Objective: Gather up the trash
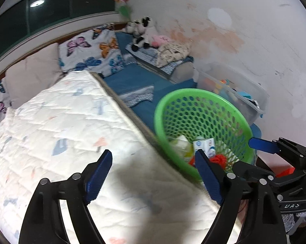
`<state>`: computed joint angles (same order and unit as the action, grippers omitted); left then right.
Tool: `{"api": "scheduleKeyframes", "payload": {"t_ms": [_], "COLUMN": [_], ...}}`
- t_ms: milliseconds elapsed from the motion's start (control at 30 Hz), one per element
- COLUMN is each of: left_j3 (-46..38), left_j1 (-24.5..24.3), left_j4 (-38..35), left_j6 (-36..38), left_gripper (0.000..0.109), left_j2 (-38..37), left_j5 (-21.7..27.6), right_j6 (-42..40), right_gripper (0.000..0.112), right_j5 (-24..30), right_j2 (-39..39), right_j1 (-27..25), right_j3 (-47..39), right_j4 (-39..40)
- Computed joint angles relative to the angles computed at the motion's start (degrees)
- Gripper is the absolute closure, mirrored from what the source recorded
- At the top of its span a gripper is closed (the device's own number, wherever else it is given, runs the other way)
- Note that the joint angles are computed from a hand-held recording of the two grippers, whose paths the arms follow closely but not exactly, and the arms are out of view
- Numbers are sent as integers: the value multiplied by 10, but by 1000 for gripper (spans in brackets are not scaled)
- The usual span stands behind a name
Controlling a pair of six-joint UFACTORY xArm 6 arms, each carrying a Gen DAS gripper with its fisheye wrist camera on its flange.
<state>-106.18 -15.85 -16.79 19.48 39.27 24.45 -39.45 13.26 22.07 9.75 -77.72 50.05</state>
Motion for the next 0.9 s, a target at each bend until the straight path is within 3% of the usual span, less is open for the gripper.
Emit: {"api": "scheduleKeyframes", "payload": {"t_ms": [333, 900], "left_j3": [149, 327], "left_j1": [35, 114], "left_j4": [21, 139], "left_j6": [-37, -174], "left_gripper": [21, 13], "left_j2": [-86, -198], "left_j5": [-98, -204], "right_j6": [-13, -16], "right_gripper": [26, 18], "right_j5": [-20, -34], "right_j2": [9, 24], "right_j1": [38, 87], "right_j3": [-7, -35], "right_j4": [2, 6]}}
